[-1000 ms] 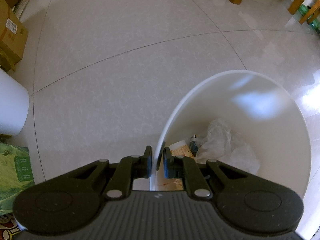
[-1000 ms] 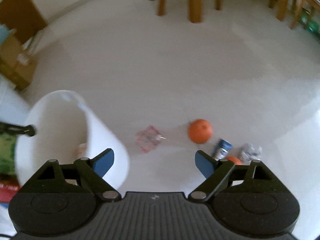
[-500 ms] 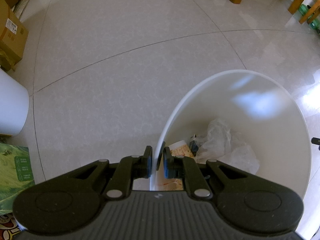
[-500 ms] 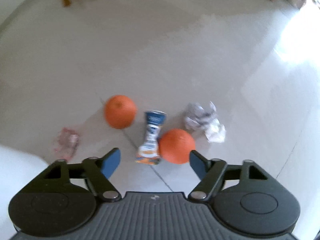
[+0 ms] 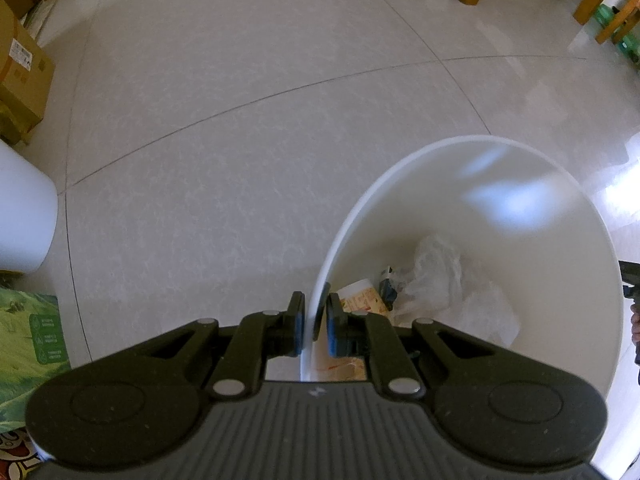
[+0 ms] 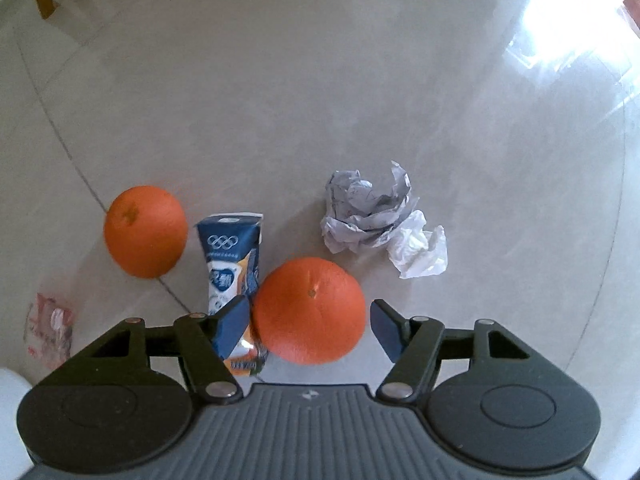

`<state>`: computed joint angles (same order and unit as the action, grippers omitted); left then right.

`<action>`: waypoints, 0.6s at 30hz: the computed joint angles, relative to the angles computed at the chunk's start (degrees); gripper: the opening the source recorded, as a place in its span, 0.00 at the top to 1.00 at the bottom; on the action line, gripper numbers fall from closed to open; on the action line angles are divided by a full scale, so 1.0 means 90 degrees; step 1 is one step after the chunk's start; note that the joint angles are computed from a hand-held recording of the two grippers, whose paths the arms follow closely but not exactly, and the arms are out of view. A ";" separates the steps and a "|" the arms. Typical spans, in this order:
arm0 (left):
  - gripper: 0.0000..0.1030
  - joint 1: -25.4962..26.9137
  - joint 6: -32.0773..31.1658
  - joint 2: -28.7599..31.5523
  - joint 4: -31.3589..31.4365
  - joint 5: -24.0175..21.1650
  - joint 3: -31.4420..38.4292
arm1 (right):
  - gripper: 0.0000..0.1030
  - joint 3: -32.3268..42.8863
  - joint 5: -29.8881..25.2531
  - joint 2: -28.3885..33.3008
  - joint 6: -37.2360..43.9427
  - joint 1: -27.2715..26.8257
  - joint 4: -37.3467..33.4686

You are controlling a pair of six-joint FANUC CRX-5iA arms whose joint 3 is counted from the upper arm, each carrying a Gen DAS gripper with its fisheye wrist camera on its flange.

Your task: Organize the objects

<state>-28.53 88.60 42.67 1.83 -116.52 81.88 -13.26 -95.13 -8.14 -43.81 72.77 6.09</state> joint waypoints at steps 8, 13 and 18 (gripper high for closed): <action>0.91 -0.0024 -0.0014 -0.0063 -0.0021 0.0061 -0.0120 | 0.28 -0.0235 0.0325 0.0055 0.0012 -0.0175 -0.0110; 0.91 -0.0021 0.0004 -0.0062 -0.0012 0.0059 -0.0121 | 0.26 -0.0312 0.0447 0.0096 0.0164 -0.0259 -0.0096; 0.91 -0.0030 -0.0028 -0.0167 -0.0028 0.0164 -0.0323 | 0.29 -0.0275 0.0471 0.0162 0.0243 -0.0340 -0.0104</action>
